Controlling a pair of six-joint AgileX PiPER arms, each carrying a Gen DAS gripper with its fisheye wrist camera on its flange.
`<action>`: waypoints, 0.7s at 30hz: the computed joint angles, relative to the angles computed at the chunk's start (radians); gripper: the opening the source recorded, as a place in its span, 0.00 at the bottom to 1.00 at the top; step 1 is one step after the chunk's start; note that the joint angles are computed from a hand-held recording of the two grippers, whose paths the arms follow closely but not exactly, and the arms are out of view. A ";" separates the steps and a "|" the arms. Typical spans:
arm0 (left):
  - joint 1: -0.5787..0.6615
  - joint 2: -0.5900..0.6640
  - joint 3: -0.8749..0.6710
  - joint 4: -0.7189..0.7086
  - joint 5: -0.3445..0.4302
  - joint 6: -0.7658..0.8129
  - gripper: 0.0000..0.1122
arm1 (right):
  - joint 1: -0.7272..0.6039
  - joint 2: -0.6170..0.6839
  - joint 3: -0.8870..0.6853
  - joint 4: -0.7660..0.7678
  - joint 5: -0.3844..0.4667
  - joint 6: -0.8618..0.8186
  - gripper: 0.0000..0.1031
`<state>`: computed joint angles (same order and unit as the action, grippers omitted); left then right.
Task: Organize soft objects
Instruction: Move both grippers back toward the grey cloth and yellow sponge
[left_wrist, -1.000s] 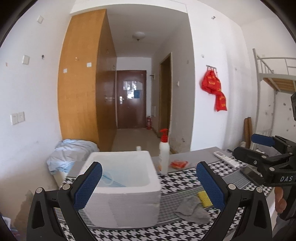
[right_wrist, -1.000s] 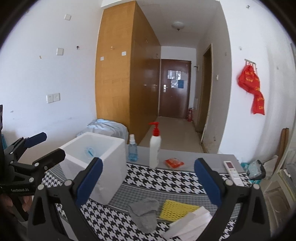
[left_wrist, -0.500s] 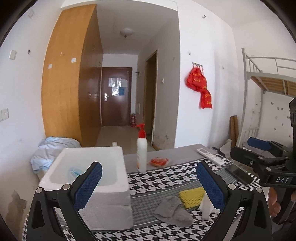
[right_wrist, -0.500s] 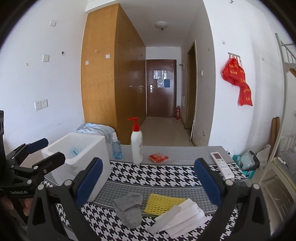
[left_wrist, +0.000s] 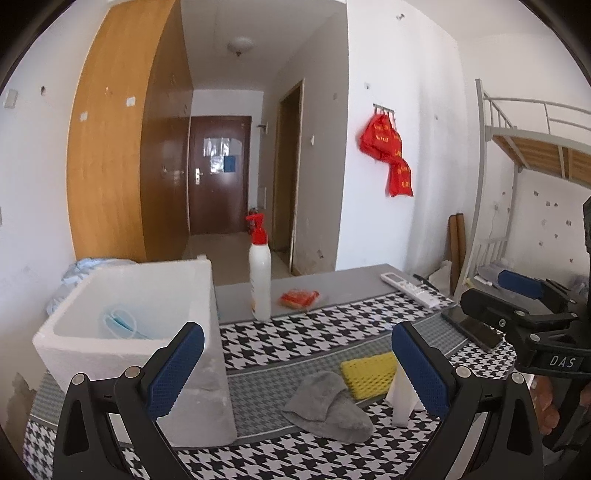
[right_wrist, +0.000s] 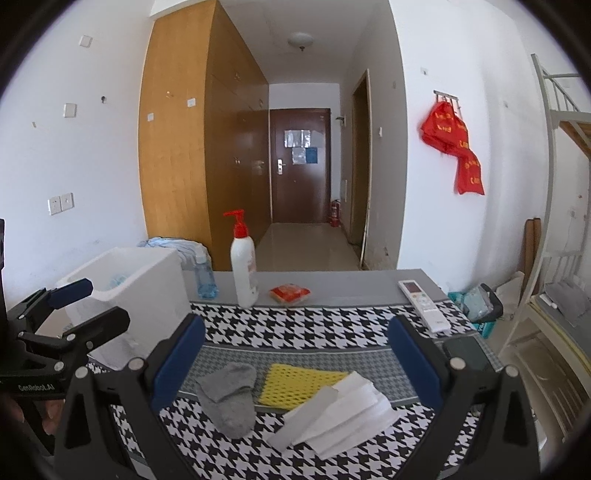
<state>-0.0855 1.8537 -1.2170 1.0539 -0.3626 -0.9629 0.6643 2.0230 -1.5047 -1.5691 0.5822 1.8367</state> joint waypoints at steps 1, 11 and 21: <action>-0.002 0.006 -0.004 0.009 0.004 -0.009 0.91 | -0.003 0.002 0.000 0.001 -0.003 0.003 0.98; -0.031 0.074 -0.060 0.168 0.048 -0.164 0.91 | -0.035 0.017 0.035 0.041 -0.022 0.011 0.98; -0.067 0.145 -0.152 0.464 0.089 -0.448 0.91 | -0.066 0.037 0.053 0.091 -0.042 -0.012 0.98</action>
<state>-0.1520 1.9986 -1.3686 1.5184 -0.2735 -1.4109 0.5987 2.0596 -1.4516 -1.4786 0.5404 1.8244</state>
